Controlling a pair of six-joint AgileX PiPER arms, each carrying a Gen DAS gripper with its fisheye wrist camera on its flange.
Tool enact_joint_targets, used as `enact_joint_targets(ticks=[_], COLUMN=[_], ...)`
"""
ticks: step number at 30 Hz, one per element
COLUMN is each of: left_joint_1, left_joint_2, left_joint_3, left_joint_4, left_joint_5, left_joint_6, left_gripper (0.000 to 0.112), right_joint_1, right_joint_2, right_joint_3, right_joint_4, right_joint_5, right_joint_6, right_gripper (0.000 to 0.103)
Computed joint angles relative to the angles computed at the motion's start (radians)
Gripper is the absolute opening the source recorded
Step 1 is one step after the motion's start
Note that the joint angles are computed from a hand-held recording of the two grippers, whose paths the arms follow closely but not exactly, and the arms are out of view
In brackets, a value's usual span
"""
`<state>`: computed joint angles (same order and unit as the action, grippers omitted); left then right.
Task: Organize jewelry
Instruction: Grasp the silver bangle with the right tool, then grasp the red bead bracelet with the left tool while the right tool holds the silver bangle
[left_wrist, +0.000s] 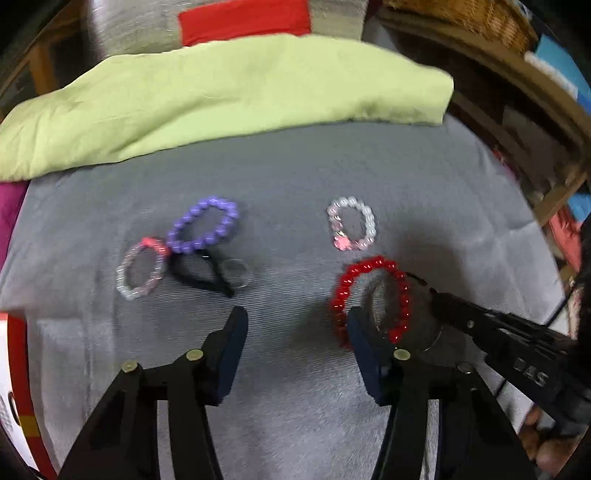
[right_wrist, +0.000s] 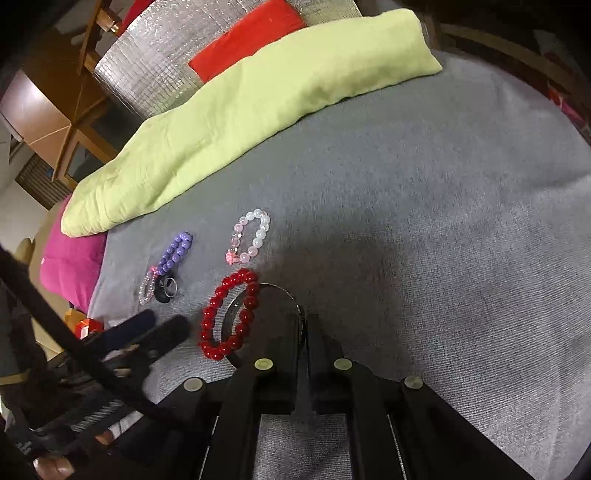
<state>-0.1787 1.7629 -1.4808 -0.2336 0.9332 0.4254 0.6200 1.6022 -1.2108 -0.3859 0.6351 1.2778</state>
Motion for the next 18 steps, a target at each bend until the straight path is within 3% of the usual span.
enact_joint_targets(ticks=[2,5,7,11,18], left_joint_1=[-0.019,-0.063,-0.09,-0.1,0.01], left_joint_2=[0.023,0.01,0.003,-0.016,-0.104], left_joint_3=[-0.012,0.017,0.022,0.057,0.163], left_joint_4=[0.024,0.1,0.128,0.131,0.06], left_joint_5=[0.01,-0.045,-0.046,-0.081,-0.119], left_joint_6=[-0.029,-0.068,-0.059,-0.046,0.044], left_gripper=[0.044,0.029,0.01,0.01,0.01], right_joint_1=[-0.005,-0.008,-0.006,-0.004,0.001], right_joint_2=[-0.006,-0.007,-0.007,-0.008,-0.004], right_joint_3=[0.007,0.012,0.011,0.01,0.002], right_joint_4=[0.01,0.025,0.024,0.025,0.023], right_joint_5=[-0.013,-0.021,-0.019,-0.016,-0.005], right_joint_6=[-0.008,-0.019,-0.02,-0.025,-0.034], right_gripper=[0.005,0.005,0.005,0.005,0.005])
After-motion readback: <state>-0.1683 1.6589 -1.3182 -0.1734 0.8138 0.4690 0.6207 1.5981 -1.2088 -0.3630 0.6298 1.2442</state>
